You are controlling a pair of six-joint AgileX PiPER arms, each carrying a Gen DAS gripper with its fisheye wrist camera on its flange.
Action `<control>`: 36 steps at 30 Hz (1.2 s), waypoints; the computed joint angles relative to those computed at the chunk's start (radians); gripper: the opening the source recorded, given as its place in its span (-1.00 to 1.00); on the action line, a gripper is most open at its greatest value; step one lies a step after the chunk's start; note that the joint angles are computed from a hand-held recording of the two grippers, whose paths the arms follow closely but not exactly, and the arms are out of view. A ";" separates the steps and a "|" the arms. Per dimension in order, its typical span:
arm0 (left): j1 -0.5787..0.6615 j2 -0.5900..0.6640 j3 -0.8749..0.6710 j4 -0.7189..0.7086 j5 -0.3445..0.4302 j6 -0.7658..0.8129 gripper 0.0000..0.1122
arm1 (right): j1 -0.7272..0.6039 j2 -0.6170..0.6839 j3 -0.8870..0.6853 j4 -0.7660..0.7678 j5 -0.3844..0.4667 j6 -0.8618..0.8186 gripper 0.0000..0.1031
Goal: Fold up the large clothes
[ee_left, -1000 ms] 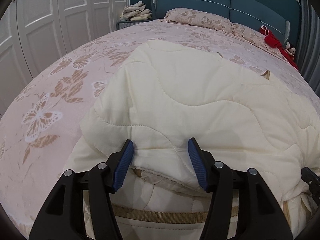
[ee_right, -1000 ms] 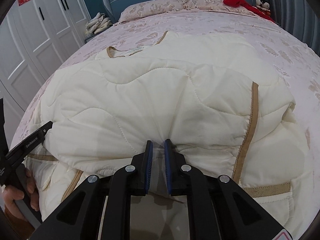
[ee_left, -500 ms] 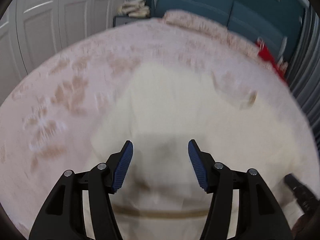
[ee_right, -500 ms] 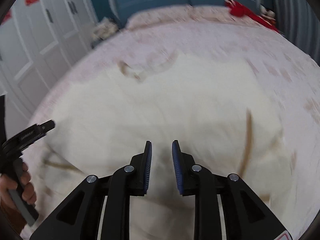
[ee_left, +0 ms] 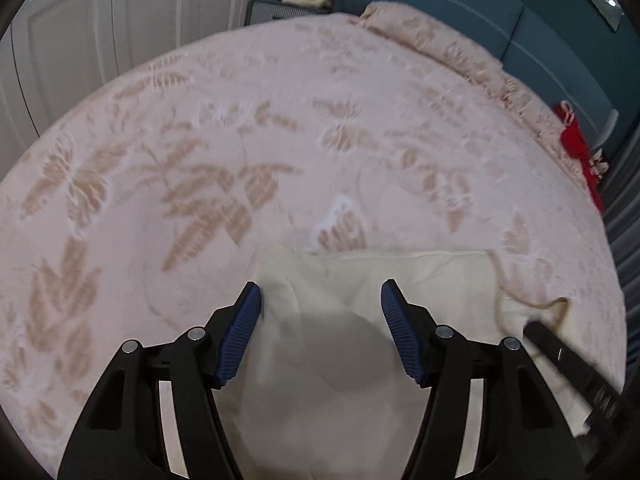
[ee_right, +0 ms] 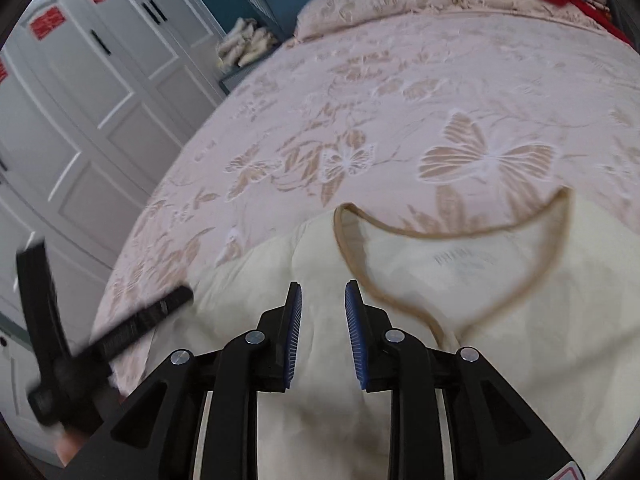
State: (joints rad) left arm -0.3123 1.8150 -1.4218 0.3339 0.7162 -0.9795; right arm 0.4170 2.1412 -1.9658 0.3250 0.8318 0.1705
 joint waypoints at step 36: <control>-0.309 0.290 -0.655 -0.009 0.131 0.108 0.70 | -0.507 -0.348 0.707 0.256 -0.347 -0.284 -0.72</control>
